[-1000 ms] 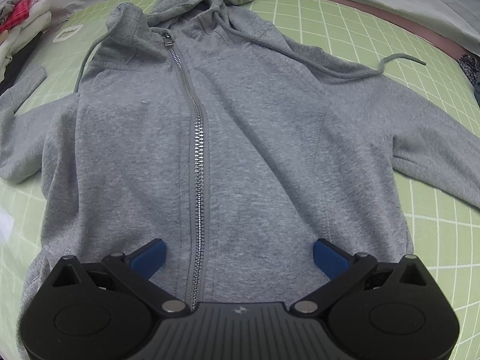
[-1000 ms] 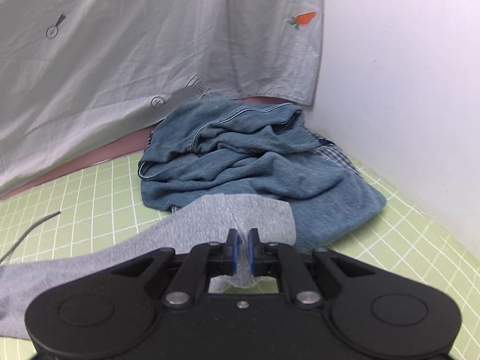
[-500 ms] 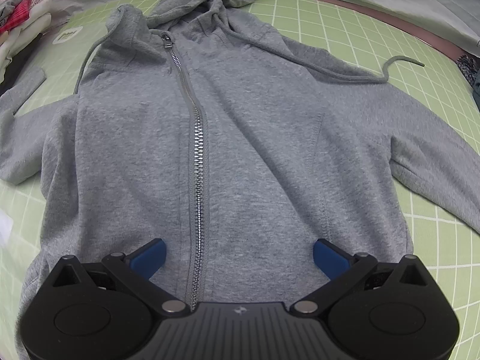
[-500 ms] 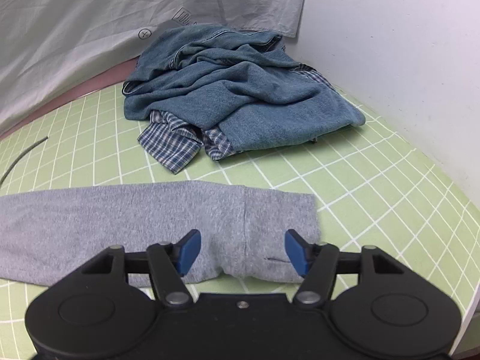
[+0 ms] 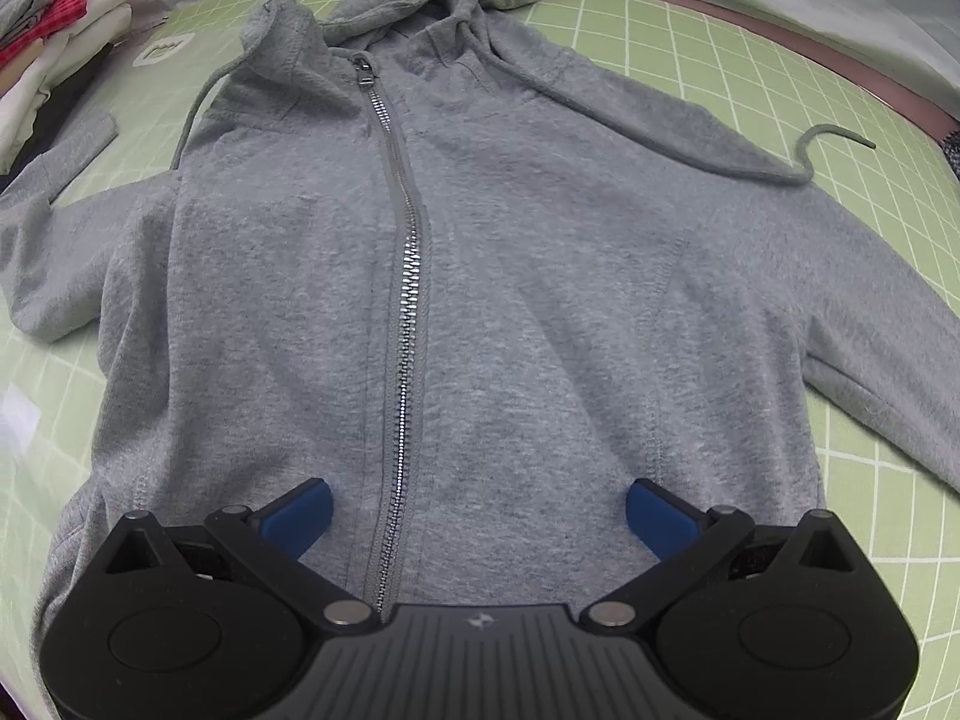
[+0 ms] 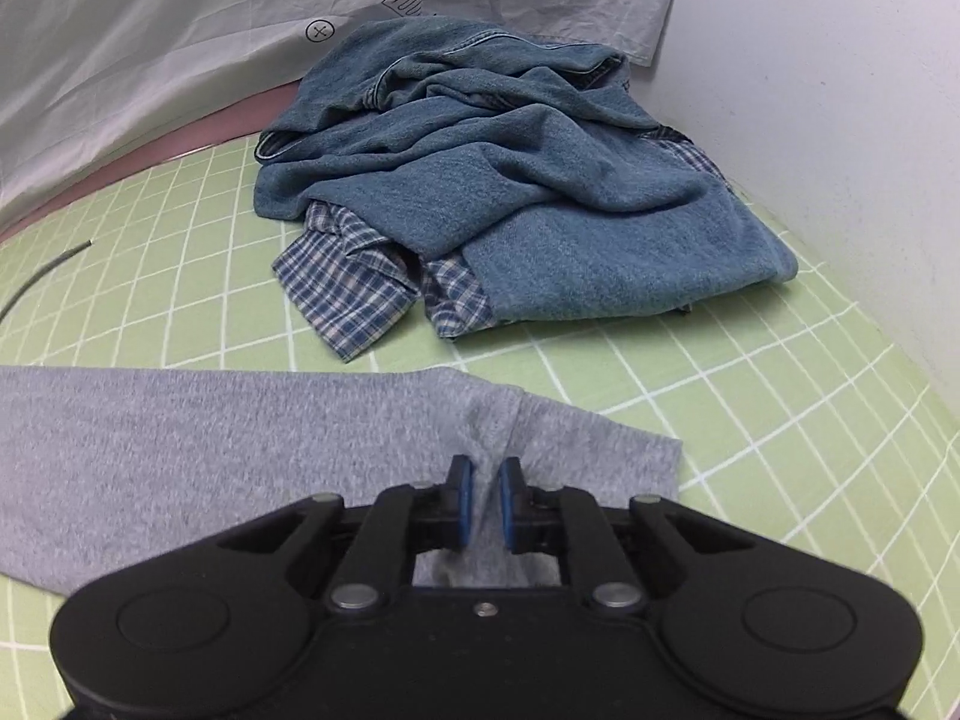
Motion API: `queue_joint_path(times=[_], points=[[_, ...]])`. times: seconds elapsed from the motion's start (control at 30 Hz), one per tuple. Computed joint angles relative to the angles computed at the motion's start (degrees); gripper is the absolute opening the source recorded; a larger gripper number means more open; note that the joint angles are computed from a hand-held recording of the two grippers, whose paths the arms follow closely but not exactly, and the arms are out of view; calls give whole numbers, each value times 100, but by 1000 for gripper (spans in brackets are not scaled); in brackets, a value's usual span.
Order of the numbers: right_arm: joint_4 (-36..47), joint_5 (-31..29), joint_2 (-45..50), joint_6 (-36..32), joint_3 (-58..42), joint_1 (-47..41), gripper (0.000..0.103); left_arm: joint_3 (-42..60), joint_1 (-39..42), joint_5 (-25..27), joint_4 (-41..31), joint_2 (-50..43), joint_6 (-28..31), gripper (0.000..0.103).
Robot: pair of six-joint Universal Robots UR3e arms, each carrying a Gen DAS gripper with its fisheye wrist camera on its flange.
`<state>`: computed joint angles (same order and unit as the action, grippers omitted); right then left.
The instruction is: Fold clothes
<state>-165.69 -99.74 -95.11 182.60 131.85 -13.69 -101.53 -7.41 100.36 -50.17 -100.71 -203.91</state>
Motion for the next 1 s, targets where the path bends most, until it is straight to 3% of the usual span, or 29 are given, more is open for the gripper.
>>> queue_joint_path(times=[0.3, 0.4, 0.43, 0.47, 0.53, 0.63, 0.83, 1.0], points=[[-331, 101, -143, -17, 348, -1469, 10, -267, -102, 293, 149, 520, -385, 103], [-73, -84, -69, 42, 132, -1444, 21, -493, -38, 325, 104, 810, -549, 103], [-32, -215, -39, 74, 88, -1362, 31, -588, -8, 337, 99, 922, -587, 103], [40, -338, -49, 121, 63, -1273, 42, -698, 40, 335, 88, 1063, -602, 103], [264, -529, -161, 280, 51, -1090, 53, -916, 153, 318, 51, 1363, -615, 103], [551, -702, -557, 625, 205, -675, 80, -1214, 316, 316, -57, 1824, -542, 103], [1144, -1230, -980, 1497, 189, 906, 88, -1901, 1082, 53, -206, 2820, 106, 103], [1788, -1599, -587, 2693, -500, 2623, 91, -2384, 2291, -391, -377, 3635, 1312, 103]])
